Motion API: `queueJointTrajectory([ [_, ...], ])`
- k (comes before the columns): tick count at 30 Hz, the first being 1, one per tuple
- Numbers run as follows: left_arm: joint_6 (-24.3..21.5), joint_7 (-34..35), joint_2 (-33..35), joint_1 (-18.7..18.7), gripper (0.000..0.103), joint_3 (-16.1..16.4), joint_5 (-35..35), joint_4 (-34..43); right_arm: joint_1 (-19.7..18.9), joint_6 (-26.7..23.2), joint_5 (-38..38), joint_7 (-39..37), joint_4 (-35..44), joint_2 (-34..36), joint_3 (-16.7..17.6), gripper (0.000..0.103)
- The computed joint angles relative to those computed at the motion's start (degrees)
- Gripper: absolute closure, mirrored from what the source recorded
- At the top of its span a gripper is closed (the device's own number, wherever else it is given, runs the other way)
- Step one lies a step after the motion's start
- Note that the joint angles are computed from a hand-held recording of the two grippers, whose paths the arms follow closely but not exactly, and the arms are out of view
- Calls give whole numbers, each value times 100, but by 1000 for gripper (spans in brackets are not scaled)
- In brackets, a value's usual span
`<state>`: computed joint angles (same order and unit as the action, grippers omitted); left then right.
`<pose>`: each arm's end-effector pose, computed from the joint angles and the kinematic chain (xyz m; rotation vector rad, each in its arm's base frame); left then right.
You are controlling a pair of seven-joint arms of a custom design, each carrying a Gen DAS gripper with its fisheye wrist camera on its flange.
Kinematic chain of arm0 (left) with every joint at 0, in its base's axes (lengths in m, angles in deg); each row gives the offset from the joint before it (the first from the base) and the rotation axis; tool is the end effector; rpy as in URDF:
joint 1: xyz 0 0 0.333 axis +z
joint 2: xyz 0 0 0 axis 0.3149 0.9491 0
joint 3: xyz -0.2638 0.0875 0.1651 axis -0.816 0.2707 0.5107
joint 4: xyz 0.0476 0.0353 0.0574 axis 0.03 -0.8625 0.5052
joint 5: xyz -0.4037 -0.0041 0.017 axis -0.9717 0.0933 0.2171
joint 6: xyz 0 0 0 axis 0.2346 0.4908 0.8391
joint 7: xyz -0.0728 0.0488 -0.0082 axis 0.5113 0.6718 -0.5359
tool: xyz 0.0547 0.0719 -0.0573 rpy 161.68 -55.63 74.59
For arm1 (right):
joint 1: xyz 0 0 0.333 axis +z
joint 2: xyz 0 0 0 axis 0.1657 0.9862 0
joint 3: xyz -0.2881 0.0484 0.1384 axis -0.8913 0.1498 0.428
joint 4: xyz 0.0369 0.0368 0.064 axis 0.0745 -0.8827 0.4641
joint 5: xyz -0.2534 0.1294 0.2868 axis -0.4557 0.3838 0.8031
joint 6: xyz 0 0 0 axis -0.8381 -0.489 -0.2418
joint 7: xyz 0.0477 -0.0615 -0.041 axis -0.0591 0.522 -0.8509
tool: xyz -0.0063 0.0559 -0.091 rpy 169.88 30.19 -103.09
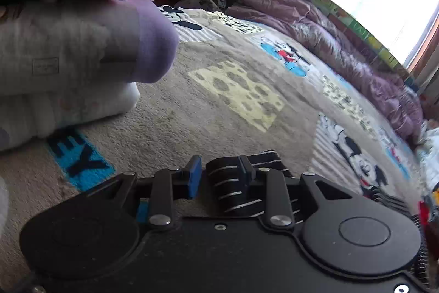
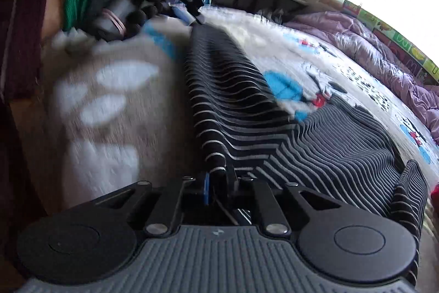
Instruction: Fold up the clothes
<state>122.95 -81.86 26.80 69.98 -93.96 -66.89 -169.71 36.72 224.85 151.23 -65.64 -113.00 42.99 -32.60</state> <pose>0.4640 -0.1083 0.4421 -2.2198 0.8003 -0.9636 0.4103 0.1411 0.4193 -2.2830 0.4200 -0.5583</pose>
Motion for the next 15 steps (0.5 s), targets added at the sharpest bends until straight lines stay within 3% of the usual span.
queueJointTrajectory([
  [3,-109,107,-377,95,77,-131,158,103,120,138,390,-435,-43,-48,24,76],
  [5,181,290,-256,137,77,-151,251,170,140,208,686,-731,-23,-12,73,75],
  [8,52,515,-70,288,77,-372,227,355,41,209,984,-939,64,99,174,75],
  [10,35,494,-72,421,64,-449,164,345,-35,200,1176,-1045,101,149,251,75],
  [15,55,552,155,710,63,-582,133,376,-274,78,1442,-1005,94,139,399,72],
])
